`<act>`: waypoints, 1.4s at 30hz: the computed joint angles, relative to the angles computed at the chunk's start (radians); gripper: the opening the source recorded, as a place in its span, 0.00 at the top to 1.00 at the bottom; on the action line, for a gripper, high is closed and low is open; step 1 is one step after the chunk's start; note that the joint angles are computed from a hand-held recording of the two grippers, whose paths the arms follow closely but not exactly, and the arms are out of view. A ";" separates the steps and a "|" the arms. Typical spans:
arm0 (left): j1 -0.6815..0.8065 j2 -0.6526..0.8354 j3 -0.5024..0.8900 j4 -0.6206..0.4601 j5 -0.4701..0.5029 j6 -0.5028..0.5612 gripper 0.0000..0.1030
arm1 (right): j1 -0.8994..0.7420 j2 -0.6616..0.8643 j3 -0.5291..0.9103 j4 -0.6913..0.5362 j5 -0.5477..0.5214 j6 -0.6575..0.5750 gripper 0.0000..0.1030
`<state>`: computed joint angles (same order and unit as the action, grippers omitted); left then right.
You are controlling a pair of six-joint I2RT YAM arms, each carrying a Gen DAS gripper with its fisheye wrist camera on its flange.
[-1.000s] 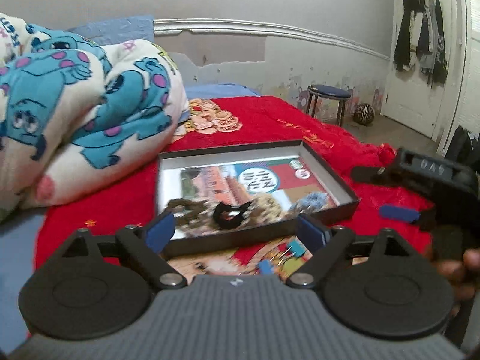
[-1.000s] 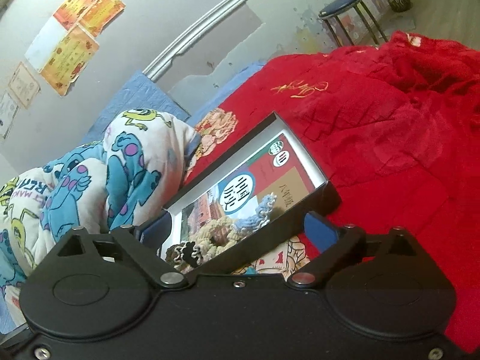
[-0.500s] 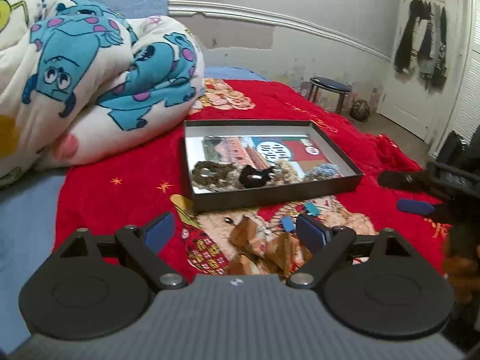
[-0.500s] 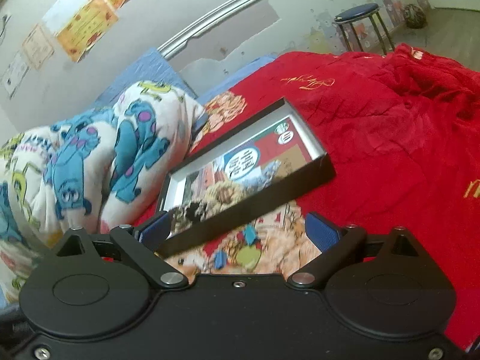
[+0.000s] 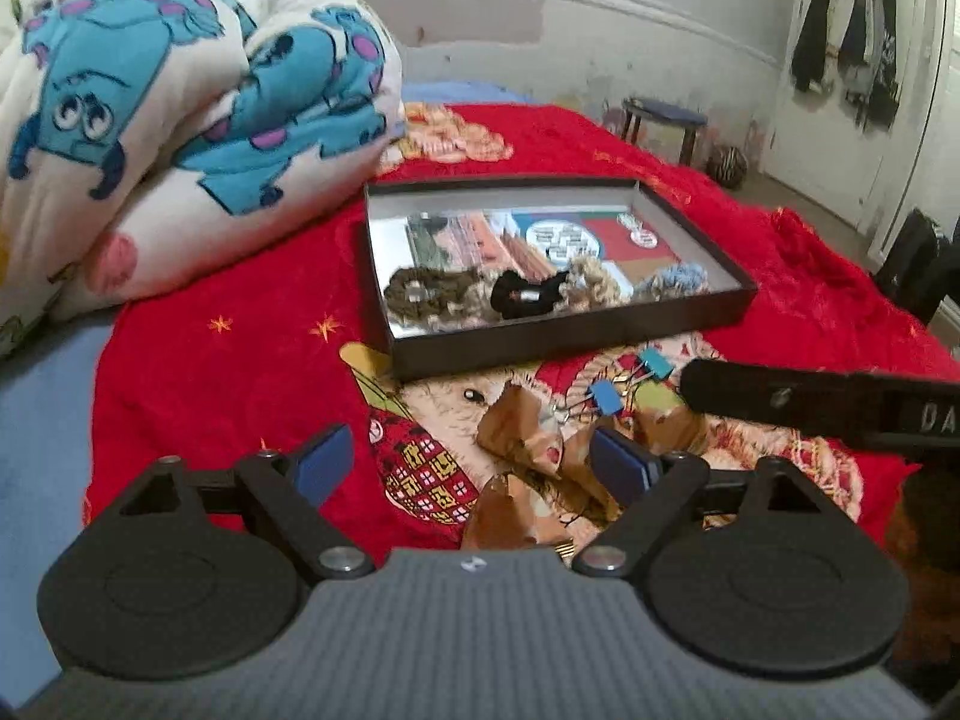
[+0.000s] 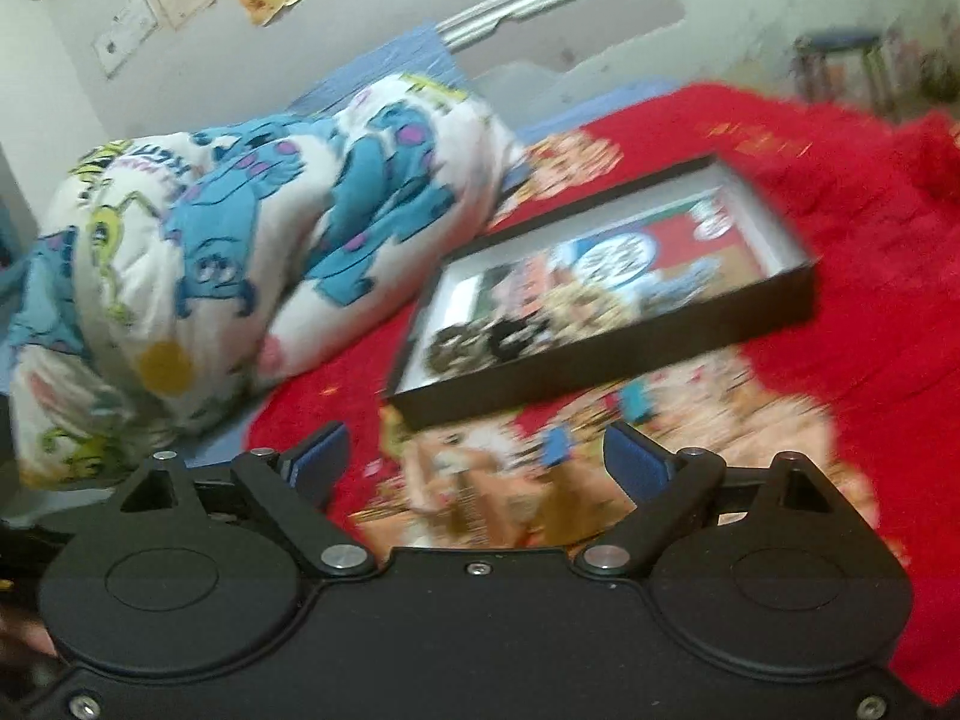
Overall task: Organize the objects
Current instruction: 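Move both open tools from the box to the pile of brown wrapped sweets, then grasp a brown wrapped sweet with the left tool while the right tool grasps another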
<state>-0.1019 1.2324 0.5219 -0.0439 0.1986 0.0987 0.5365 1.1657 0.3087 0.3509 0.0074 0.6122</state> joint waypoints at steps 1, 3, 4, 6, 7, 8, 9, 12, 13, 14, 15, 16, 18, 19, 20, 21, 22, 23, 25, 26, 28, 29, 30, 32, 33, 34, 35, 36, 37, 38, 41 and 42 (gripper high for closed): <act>-0.002 0.027 0.012 -0.004 -0.002 -0.008 0.14 | 0.003 0.036 0.011 0.014 -0.008 -0.003 0.16; -0.006 0.069 0.028 -0.019 -0.007 -0.019 0.18 | 0.015 0.116 0.044 0.026 -0.005 -0.006 0.19; -0.009 0.083 0.030 -0.026 -0.008 -0.019 0.19 | 0.016 0.152 0.063 0.021 0.002 0.000 0.20; -0.020 0.107 0.038 -0.037 -0.017 -0.015 0.22 | 0.020 0.194 0.087 0.001 0.028 0.020 0.22; -0.029 0.117 0.040 -0.037 -0.020 -0.009 0.23 | 0.020 0.200 0.089 -0.006 0.037 0.031 0.23; -0.037 0.124 0.042 -0.032 -0.025 -0.004 0.25 | 0.017 0.198 0.083 -0.001 0.036 0.042 0.24; -0.047 0.134 0.044 -0.025 -0.033 -0.005 0.26 | 0.013 0.190 0.076 -0.004 0.035 0.048 0.24; -0.077 0.176 0.065 -0.029 -0.065 -0.043 0.32 | 0.017 0.160 0.072 -0.031 0.092 0.051 0.24; -0.088 0.190 0.071 -0.034 -0.078 -0.054 0.33 | 0.028 0.136 0.060 -0.036 0.137 0.071 0.24; -0.097 0.201 0.074 -0.037 -0.091 -0.059 0.35 | 0.029 0.119 0.050 -0.034 0.164 0.086 0.24; -0.108 0.213 0.077 -0.039 -0.107 -0.059 0.38 | 0.026 0.095 0.040 -0.033 0.180 0.093 0.24; -0.119 0.221 0.077 -0.035 -0.124 -0.060 0.38 | 0.020 0.078 0.033 -0.039 0.189 0.096 0.24; -0.135 0.227 0.070 -0.019 -0.136 -0.070 0.45 | 0.003 0.075 0.042 -0.071 0.189 0.100 0.24; -0.142 0.231 0.070 -0.013 -0.139 -0.076 0.48 | -0.009 0.090 0.049 -0.080 0.181 0.104 0.24; -0.148 0.234 0.069 -0.010 -0.143 -0.083 0.52 | -0.020 0.105 0.054 -0.085 0.170 0.111 0.25; -0.157 0.237 0.065 -0.003 -0.156 -0.092 0.54 | -0.029 0.126 0.062 -0.090 0.158 0.117 0.27; -0.166 0.240 0.063 0.005 -0.170 -0.098 0.55 | -0.036 0.146 0.070 -0.096 0.144 0.121 0.28; -0.173 0.245 0.063 0.007 -0.182 -0.099 0.56 | -0.044 0.166 0.076 -0.097 0.129 0.120 0.29; -0.178 0.248 0.061 0.012 -0.190 -0.099 0.57 | -0.052 0.192 0.080 -0.086 0.111 0.121 0.29; -0.176 0.249 0.062 0.013 -0.187 -0.101 0.57 | -0.060 0.205 0.084 -0.079 0.096 0.119 0.29; -0.169 0.253 0.065 0.011 -0.177 -0.107 0.58 | -0.056 0.229 0.090 -0.067 0.097 0.128 0.30; -0.165 0.256 0.066 0.011 -0.171 -0.109 0.58 | -0.051 0.241 0.093 -0.064 0.112 0.133 0.33; -0.161 0.259 0.068 0.010 -0.166 -0.113 0.58 | -0.046 0.255 0.100 -0.064 0.125 0.135 0.35; -0.157 0.267 0.078 0.002 -0.161 -0.122 0.57 | -0.048 0.277 0.109 -0.063 0.121 0.139 0.35; -0.158 0.272 0.083 -0.004 -0.161 -0.125 0.56 | -0.055 0.287 0.110 -0.055 0.106 0.144 0.35; -0.159 0.275 0.086 -0.007 -0.161 -0.128 0.56 | -0.062 0.298 0.111 -0.044 0.088 0.151 0.35; -0.160 0.276 0.087 -0.007 -0.162 -0.128 0.55 | -0.065 0.302 0.111 -0.041 0.079 0.153 0.35; -0.163 0.279 0.088 -0.007 -0.166 -0.128 0.55 | -0.065 0.306 0.112 -0.040 0.077 0.153 0.35; -0.164 0.281 0.088 -0.005 -0.168 -0.128 0.55 | -0.065 0.311 0.114 -0.037 0.077 0.151 0.35; -0.166 0.281 0.088 -0.005 -0.171 -0.128 0.55 | -0.065 0.318 0.117 -0.034 0.074 0.148 0.35; -0.172 0.281 0.085 0.002 -0.181 -0.120 0.56 | -0.064 0.330 0.123 -0.031 0.066 0.150 0.36; -0.173 0.280 0.083 0.005 -0.184 -0.120 0.57 | -0.064 0.333 0.125 -0.032 0.066 0.151 0.37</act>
